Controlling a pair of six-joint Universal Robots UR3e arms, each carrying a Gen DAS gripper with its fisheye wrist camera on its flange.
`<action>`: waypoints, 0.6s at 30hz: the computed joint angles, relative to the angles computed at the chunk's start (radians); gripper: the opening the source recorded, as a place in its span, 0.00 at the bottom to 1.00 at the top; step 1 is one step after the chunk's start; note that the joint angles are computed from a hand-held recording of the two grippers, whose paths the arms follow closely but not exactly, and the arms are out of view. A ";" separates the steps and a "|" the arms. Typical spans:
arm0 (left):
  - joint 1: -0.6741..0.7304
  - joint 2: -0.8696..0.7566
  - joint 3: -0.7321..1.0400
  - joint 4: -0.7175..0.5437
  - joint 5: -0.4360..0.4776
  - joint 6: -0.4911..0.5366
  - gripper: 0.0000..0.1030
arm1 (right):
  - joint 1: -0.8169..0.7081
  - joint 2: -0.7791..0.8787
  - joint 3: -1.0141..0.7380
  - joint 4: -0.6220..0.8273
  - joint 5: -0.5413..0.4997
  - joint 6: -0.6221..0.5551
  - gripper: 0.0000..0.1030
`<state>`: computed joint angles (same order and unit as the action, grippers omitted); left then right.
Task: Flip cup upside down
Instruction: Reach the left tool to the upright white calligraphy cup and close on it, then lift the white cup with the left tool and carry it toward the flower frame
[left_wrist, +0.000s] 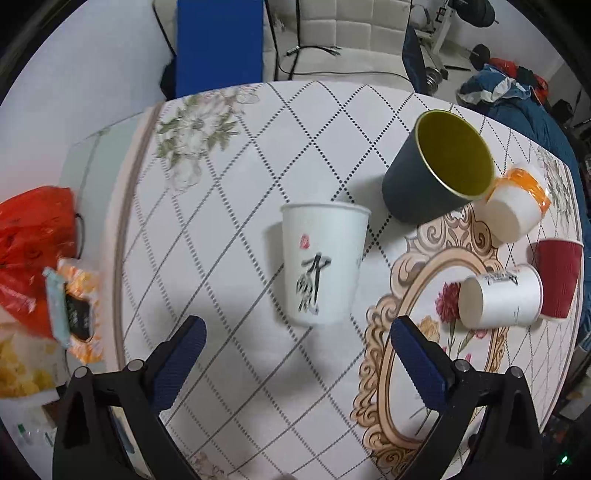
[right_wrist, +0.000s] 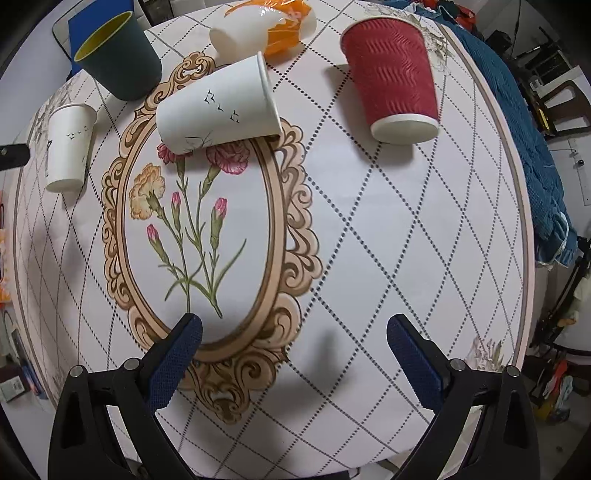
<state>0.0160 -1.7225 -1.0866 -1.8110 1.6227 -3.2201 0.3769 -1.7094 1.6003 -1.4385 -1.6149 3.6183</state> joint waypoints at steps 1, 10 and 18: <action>0.000 -0.020 0.009 0.006 -0.001 0.005 0.99 | 0.000 0.006 0.002 -0.006 0.005 0.004 0.99; -0.012 -0.173 0.043 0.059 -0.011 0.055 0.95 | -0.001 0.052 0.024 -0.047 0.025 0.030 0.99; -0.022 -0.247 0.059 0.090 -0.012 0.109 0.67 | 0.005 0.072 0.031 -0.067 0.028 0.058 0.99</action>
<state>-0.0064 -1.9692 -1.0280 -1.7211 1.6105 -3.1109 0.3816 -1.6374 1.6314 -1.5057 -1.5865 3.6759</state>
